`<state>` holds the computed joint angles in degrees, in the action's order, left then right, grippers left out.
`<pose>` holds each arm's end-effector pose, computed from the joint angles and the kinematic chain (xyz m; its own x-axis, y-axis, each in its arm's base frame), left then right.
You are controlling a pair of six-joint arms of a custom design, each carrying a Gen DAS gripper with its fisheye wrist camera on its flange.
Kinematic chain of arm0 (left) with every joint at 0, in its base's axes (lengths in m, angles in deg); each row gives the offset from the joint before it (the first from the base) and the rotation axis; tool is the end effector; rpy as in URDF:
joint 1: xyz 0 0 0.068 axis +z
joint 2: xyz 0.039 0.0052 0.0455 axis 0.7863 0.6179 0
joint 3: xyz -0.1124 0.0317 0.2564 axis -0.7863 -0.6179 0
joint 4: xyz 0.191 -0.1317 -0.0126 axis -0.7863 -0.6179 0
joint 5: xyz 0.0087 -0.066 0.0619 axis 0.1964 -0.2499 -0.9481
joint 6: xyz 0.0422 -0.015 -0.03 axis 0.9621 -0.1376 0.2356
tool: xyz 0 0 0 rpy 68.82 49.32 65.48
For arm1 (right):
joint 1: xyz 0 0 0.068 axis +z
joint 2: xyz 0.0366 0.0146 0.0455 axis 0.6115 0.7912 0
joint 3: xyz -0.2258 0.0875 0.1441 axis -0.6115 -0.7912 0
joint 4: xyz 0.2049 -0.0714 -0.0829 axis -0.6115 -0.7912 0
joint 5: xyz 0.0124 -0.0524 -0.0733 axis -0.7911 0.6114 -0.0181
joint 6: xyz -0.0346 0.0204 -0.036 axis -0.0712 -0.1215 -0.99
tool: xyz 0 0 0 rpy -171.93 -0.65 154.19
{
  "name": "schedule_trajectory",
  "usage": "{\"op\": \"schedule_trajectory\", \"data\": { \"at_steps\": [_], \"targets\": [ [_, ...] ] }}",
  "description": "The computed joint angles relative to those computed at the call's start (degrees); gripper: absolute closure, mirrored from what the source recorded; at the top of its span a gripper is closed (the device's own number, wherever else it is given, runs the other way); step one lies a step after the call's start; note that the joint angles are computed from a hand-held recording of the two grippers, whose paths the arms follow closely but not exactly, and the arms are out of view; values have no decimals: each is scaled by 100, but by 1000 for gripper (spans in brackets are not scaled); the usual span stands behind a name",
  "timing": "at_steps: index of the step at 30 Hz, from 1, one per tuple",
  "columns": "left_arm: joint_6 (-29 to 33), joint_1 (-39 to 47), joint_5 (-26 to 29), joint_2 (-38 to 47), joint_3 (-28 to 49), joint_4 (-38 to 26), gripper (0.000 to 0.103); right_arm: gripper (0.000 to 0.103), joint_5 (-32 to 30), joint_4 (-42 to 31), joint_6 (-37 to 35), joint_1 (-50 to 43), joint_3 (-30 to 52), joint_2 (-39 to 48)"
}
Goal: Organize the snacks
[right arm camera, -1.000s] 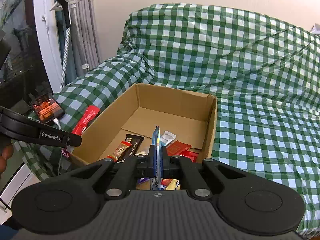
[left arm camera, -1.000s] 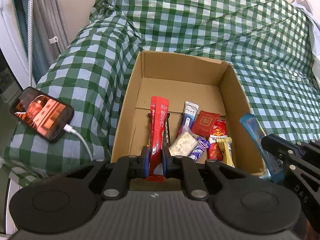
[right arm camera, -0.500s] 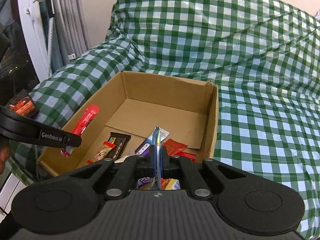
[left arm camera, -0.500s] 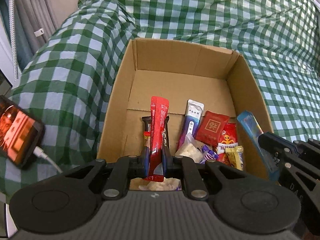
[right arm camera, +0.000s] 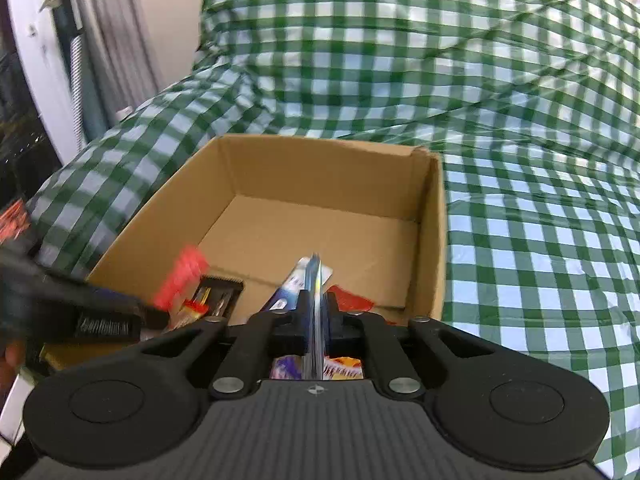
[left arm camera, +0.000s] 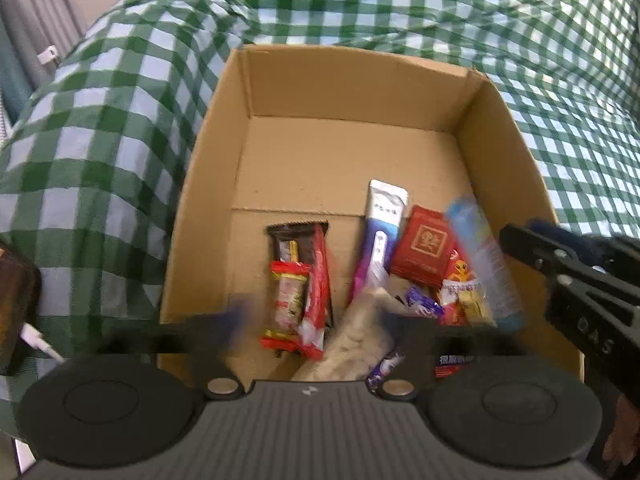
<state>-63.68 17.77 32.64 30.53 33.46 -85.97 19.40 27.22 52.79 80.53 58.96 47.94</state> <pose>0.2831 -0.1844 0.2826 -0.8356 0.3117 -0.4524 0.3230 0.9448 0.0544 0.1991 0.1621 0.2586 -0.6843 0.1562 -0.7123 0.0758 0.9867 0.1435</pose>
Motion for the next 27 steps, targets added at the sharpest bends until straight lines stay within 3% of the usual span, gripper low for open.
{"op": "schedule_trajectory", "data": {
  "at_steps": [2,7,11,16,21,27],
  "targets": [
    [-43,-80,-413,-351,-401,423,0,29,236,-171,222,40,78,-59],
    [-25,-168,-521,-666,-552,0,0,14,658,-690,402,525,221,-303],
    [-285,-365,-585,-1261,-1025,-114,0,0,1354,-1675,1224,1420,600,-310],
    [-724,-750,-811,-2039,-1494,-438,0,1,1872,-3353,2838,2551,1244,18],
    [-1161,-1293,-1467,-2664,-1735,-718,0,0,2341,-5010,4527,3657,1879,588],
    [-1682,-1633,-1746,-3271,-1857,-1164,0,0,2402,-6161,5899,4373,2369,1083]
  ]
}}
